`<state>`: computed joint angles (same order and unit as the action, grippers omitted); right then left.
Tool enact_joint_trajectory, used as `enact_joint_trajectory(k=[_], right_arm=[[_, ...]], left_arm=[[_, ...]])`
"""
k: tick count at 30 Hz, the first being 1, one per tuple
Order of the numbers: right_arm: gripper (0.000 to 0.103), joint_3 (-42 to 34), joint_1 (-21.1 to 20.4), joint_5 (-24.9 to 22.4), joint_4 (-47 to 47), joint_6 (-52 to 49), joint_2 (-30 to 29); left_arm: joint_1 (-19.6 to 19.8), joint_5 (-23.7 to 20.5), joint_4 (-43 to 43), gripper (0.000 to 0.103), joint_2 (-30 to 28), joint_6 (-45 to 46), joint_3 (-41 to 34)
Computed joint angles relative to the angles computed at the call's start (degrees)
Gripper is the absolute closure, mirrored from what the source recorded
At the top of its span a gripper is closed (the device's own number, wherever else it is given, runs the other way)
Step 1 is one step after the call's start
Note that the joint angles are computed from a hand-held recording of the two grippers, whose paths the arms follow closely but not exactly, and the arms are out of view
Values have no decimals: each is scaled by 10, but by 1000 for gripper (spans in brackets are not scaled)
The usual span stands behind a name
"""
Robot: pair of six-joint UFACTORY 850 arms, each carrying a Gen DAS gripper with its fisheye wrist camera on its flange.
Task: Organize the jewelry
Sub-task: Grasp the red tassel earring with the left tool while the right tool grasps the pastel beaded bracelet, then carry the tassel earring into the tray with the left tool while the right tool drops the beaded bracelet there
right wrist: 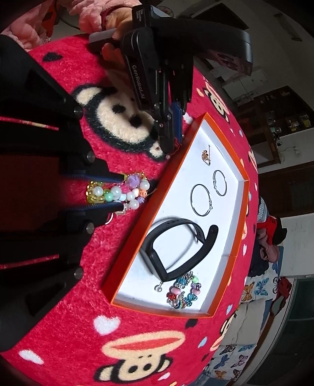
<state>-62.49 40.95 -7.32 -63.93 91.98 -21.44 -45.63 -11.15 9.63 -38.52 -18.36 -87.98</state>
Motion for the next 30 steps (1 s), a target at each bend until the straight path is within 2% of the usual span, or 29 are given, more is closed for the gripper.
enact_joint_trajectory(k=[4, 11, 19, 25, 30], right_arm=[[92, 0, 2, -2, -12, 16, -1], [93, 2, 15, -29, -66, 64, 15], [93, -3, 16, -51, -133, 118, 53], [93, -24, 9, -69, -139, 103, 72], [93, -55, 2, -88, -123, 55, 74]], left_arm=[[0, 1, 1, 86, 1, -1, 2], [2, 11, -6, 86, 17, 3, 18], [10, 29, -55, 86, 57, 57, 40], [22, 28, -69, 86, 75, 78, 28], [32, 14, -20, 86, 67, 47, -5]])
